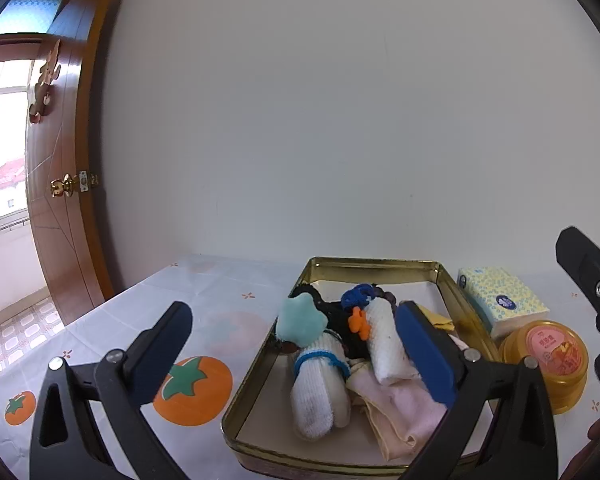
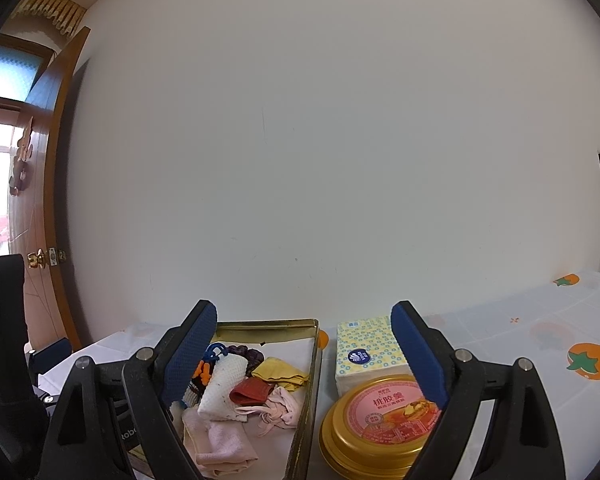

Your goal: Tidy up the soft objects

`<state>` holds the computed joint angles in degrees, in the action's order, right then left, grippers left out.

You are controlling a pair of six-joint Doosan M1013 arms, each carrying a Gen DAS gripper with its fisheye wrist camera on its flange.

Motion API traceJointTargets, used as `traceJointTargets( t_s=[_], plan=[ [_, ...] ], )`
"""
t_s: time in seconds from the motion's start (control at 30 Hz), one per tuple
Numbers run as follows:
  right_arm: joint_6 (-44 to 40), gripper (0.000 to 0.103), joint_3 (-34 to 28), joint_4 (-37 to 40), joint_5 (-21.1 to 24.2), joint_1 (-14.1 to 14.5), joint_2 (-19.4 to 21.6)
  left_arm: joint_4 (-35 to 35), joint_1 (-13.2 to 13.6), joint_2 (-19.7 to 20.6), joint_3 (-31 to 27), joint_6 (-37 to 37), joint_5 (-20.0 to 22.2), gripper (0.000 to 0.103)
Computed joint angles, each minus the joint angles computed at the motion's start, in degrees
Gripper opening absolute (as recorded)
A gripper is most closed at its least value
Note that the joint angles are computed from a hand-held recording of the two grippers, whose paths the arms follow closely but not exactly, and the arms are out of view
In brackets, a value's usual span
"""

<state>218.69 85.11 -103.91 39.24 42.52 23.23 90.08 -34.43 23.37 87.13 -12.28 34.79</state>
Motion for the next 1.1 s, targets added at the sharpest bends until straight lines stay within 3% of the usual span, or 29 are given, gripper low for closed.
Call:
traceJointTargets(
  t_s=[1.1],
  plan=[
    [0.18,0.091,0.19,-0.17,-0.53,-0.19,-0.06,0.19,0.18,-0.10,0.20,-0.11,-1.01,0.103]
  ],
)
